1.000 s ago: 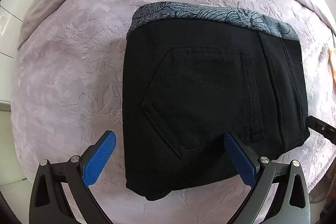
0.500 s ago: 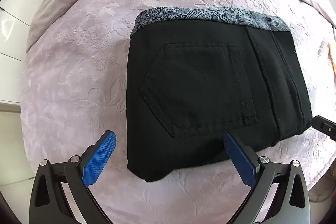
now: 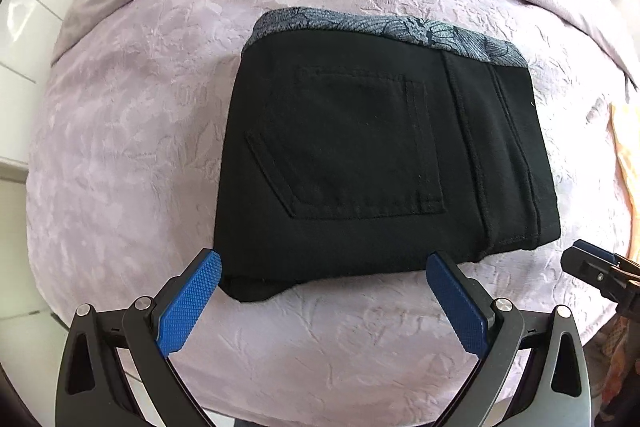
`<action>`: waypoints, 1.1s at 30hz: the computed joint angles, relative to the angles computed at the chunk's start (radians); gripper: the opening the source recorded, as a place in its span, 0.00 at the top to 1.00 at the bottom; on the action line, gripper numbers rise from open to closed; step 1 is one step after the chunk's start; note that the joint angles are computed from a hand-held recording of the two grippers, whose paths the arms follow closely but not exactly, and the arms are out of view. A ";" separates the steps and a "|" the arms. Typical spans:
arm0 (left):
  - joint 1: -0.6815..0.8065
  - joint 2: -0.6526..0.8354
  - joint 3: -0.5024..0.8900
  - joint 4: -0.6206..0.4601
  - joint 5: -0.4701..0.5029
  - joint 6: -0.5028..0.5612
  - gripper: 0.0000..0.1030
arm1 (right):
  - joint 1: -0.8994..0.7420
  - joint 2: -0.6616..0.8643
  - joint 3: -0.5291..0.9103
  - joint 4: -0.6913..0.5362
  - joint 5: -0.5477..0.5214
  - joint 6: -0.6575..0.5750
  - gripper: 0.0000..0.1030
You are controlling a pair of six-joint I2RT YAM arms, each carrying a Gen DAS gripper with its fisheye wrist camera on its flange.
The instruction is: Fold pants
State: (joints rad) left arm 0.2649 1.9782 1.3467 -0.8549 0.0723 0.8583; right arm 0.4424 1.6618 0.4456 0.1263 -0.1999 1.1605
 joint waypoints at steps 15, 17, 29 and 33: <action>-0.021 0.002 -0.012 0.029 -0.043 0.008 0.00 | -0.012 -0.016 0.007 -0.037 -0.017 -0.003 0.22; -0.021 0.016 -0.002 0.039 -0.046 0.009 0.00 | -0.012 -0.015 0.004 -0.036 -0.021 0.012 0.22; -0.002 0.175 0.198 -0.020 -0.018 -0.029 0.00 | -0.008 0.016 0.004 -0.018 -0.054 0.052 0.22; -0.003 0.236 0.284 -0.039 -0.018 -0.051 0.00 | -0.050 0.001 -0.037 0.047 -0.062 0.051 0.22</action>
